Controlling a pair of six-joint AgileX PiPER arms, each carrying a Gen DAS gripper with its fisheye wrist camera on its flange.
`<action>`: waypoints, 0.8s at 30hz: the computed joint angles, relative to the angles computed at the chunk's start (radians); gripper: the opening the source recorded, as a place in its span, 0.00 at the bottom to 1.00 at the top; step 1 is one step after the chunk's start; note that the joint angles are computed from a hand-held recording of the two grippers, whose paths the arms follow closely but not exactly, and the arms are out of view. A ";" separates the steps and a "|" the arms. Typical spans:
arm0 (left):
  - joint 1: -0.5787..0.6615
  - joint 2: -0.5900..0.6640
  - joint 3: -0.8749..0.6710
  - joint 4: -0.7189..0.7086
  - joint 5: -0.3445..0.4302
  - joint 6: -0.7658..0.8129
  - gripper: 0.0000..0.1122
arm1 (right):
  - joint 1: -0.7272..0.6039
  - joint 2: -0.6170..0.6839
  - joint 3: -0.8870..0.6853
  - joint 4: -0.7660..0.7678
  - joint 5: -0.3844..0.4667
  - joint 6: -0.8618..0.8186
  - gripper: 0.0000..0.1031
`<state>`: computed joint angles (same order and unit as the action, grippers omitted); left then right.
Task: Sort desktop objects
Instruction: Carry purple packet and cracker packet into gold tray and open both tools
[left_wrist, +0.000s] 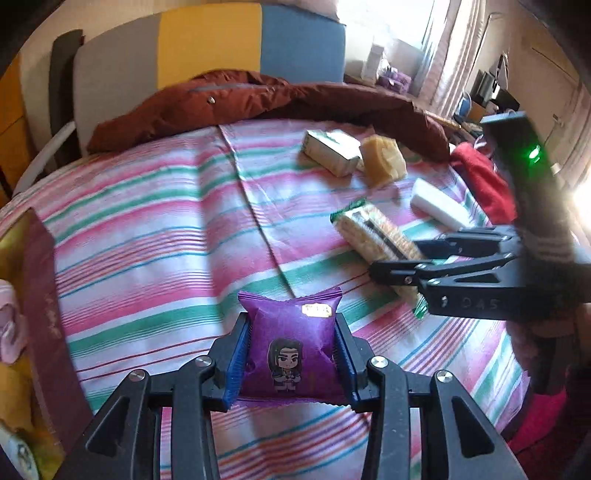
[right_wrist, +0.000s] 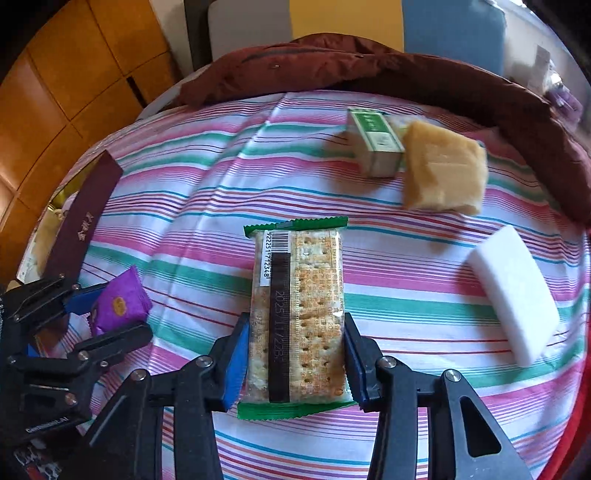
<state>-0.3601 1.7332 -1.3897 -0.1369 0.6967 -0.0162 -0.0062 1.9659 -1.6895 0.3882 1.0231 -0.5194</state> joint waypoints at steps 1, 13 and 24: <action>0.004 -0.016 0.006 0.001 0.000 -0.001 0.38 | 0.003 0.001 0.000 0.003 0.000 0.004 0.45; 0.071 -0.199 0.079 0.046 0.011 -0.030 0.38 | 0.021 -0.064 0.058 0.175 0.025 -0.012 0.45; 0.237 -0.329 0.151 0.163 0.011 -0.118 0.38 | 0.093 -0.079 -0.012 0.255 0.067 0.080 0.45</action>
<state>-0.1235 1.4046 -1.2388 0.0264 0.7074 -0.1347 0.0864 1.8866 -1.7016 0.6435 1.0896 -0.4395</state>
